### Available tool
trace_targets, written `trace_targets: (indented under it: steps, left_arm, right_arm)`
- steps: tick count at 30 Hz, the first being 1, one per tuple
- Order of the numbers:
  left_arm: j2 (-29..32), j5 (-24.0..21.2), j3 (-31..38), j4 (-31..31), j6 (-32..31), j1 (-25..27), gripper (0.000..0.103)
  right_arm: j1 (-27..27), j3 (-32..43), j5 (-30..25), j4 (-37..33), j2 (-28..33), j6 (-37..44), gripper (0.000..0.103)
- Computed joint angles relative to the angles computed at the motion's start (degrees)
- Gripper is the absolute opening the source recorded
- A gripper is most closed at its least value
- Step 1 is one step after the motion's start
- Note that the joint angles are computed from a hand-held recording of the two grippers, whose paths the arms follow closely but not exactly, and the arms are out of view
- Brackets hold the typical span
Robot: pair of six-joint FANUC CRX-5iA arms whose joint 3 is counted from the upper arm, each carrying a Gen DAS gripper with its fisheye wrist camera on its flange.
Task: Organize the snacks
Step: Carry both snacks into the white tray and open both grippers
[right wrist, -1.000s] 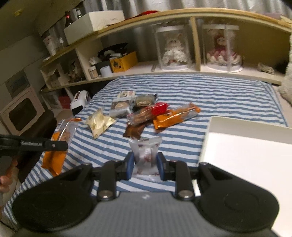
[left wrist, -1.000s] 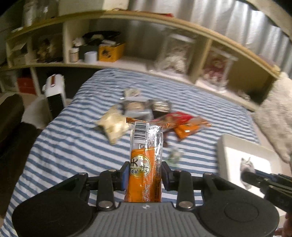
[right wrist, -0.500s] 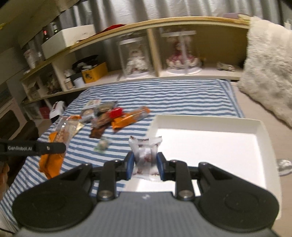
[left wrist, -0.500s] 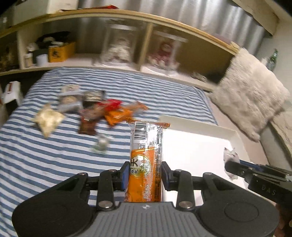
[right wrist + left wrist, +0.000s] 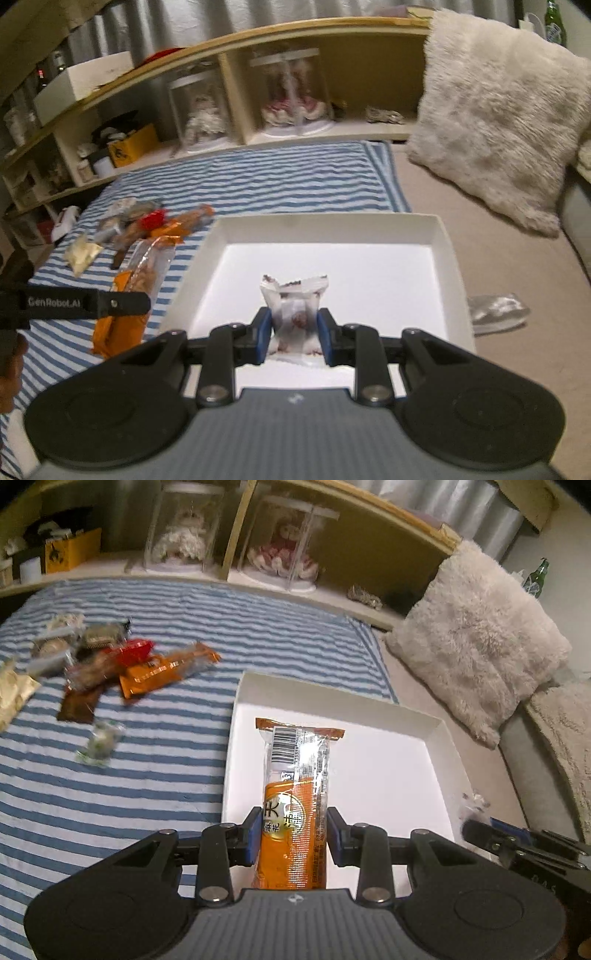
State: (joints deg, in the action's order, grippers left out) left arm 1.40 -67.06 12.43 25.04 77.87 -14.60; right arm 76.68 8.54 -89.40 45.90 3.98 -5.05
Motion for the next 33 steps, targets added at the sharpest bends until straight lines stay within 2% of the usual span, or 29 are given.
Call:
trace_targets:
  steps: [8,14,21,26,33]
  left_arm:
    - [2.3,0.5,-0.7,-0.2,2.4,-0.9,0.038]
    - [3.2,2.1,-0.7,-1.1,4.1,-1.2,0.038]
    - [4.4,3.1,0.9,-2.2,2.7,-1.6,0.041]
    - [4.1,3.0,0.6,-1.3,1.2,-1.2,0.058]
    - [3.2,1.1,1.2,-2.6,-1.4,-0.9,0.070]
  right_arm:
    - [0.2,-6.4,-2.6,-3.8,-4.6,-4.8,0.032]
    - [-0.7,-10.7,-1.5,-5.5,-7.6,-8.8,0.032]
    - [-1.6,-13.6,0.2,-5.2,-9.0,-9.8,0.032]
    - [-2.0,-14.0,0.2,-3.9,-9.1,-9.6,0.032]
    - [-3.1,-13.0,0.1,-3.4,-8.6,-7.1,0.032]
